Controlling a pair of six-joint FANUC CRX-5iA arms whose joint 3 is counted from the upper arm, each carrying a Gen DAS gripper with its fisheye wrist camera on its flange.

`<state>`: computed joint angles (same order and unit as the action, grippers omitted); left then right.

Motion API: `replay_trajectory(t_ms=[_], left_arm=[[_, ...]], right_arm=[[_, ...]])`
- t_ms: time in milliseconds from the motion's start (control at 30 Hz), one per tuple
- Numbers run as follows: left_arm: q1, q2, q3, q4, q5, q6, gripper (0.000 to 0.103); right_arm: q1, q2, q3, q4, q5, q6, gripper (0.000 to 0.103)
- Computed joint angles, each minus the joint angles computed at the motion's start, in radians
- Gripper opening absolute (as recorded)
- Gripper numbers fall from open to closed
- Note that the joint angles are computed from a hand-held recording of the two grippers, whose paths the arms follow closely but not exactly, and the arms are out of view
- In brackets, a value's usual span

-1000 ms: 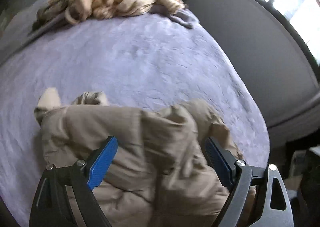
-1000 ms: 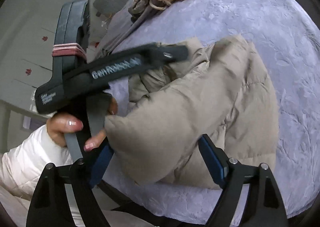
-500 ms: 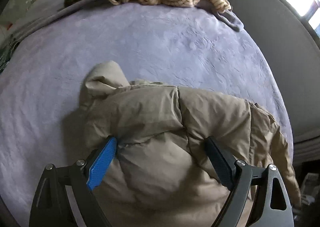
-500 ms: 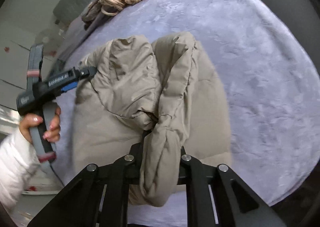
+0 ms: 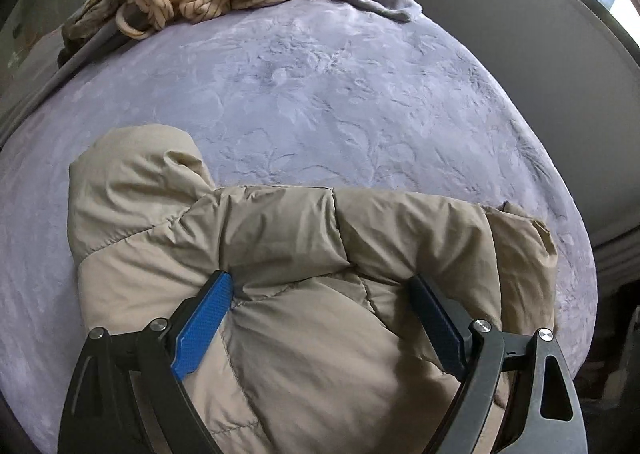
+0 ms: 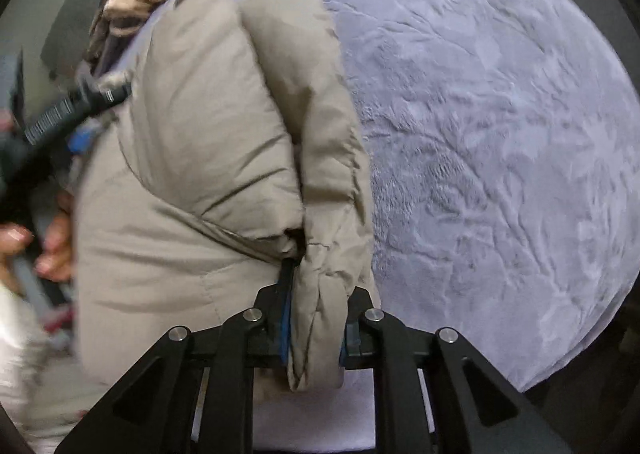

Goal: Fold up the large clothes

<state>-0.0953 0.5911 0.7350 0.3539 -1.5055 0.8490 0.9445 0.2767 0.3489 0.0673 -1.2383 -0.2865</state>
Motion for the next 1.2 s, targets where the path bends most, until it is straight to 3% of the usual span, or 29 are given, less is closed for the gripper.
replay_trajectory(t_ms=[100,167,333,400,433,467,600,833,1000,1200], left_arm=[[0.013,0.023,0.031,0.009,-0.022,0.011,0.090],[0.017,0.021,0.025,0.012,-0.018,0.007,0.090],[0.018,0.017,0.018,0.010,-0.011,0.001,0.090],[0.019,0.018,0.018,0.011,-0.011,0.000,0.090],[0.019,0.016,0.015,0.011,-0.008,-0.001,0.091],[0.018,0.012,0.007,0.009,0.000,-0.002,0.093],[0.018,0.015,-0.003,0.011,0.020,0.008,0.094],[0.014,0.006,-0.003,-0.009,0.022,-0.014,0.097],[0.081,-0.041,-0.007,0.026,-0.053,-0.052,0.097],[0.188,-0.136,-0.117,0.018,-0.129,-0.085,0.097]], right_arm=[[0.028,-0.055,-0.029,0.092,-0.025,-0.038,0.037],[0.036,-0.075,-0.033,0.172,-0.049,-0.039,0.064],[-0.066,-0.048,-0.024,0.225,0.085,0.061,0.066],[-0.127,-0.016,-0.016,0.191,0.184,0.089,0.065],[-0.145,-0.001,-0.009,0.171,0.210,0.100,0.052],[-0.169,0.024,0.010,0.126,0.217,0.119,0.028],[-0.219,0.135,0.101,-0.011,0.148,0.179,0.012],[-0.203,0.098,0.009,-0.016,0.237,0.141,0.012],[-0.172,0.070,0.063,-0.010,0.136,0.204,0.017],[-0.062,0.024,0.087,0.055,0.009,0.206,0.017]])
